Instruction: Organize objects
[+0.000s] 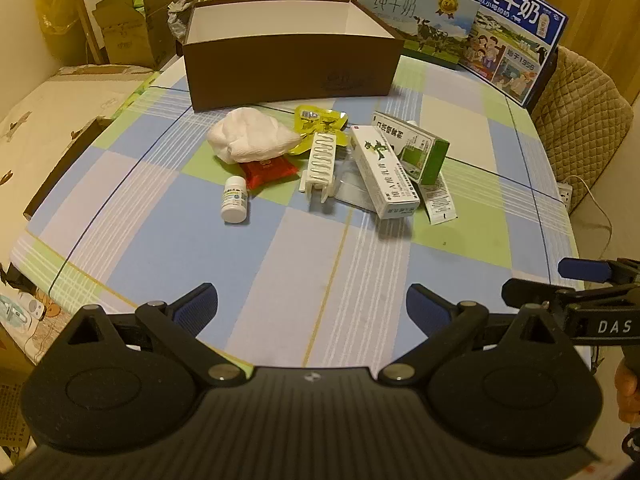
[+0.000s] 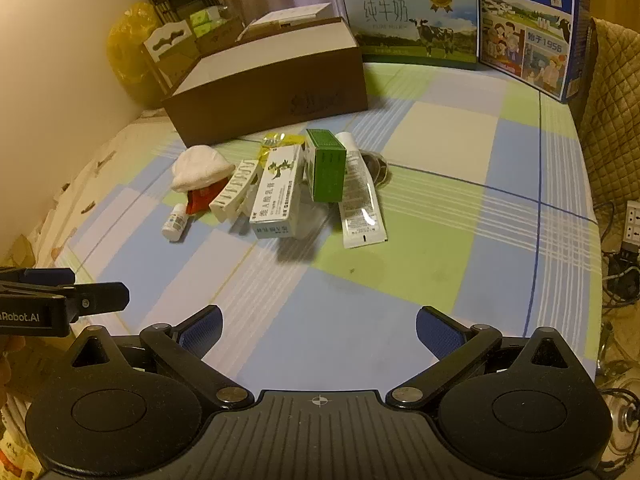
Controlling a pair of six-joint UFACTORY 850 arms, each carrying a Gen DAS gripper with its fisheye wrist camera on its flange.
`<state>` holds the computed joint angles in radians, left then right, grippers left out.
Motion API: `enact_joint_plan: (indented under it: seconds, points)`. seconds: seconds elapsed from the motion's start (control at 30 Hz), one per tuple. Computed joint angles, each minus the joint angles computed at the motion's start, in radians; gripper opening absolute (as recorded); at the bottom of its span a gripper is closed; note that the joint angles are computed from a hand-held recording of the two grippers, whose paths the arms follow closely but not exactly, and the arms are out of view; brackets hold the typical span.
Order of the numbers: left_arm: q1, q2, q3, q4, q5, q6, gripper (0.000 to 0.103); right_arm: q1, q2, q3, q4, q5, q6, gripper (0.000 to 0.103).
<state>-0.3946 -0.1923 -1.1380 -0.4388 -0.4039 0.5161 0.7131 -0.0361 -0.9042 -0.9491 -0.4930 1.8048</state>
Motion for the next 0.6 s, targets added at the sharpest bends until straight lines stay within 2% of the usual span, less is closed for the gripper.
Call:
enact_joint_plan:
  seconds: [0.17,0.23,0.47,0.6]
  points:
    - [0.014,-0.009,0.005,0.003,0.026,-0.004,0.097,-0.007,-0.011,0.005,-0.022,0.024,0.018,0.098]
    - [0.024,-0.014,0.008,0.005,0.039,-0.005,0.094,-0.012,-0.017,0.005,-0.038,0.039,0.040,0.091]
    - [0.041,-0.065,-0.025,0.043,0.074,-0.030,0.089,-0.022,-0.053,-0.020,-0.150,0.056,0.132,0.084]
    - [0.045,-0.116,-0.074,0.030,0.069,-0.001,0.084,-0.037,-0.088,-0.050,-0.202,0.067,0.170,0.075]
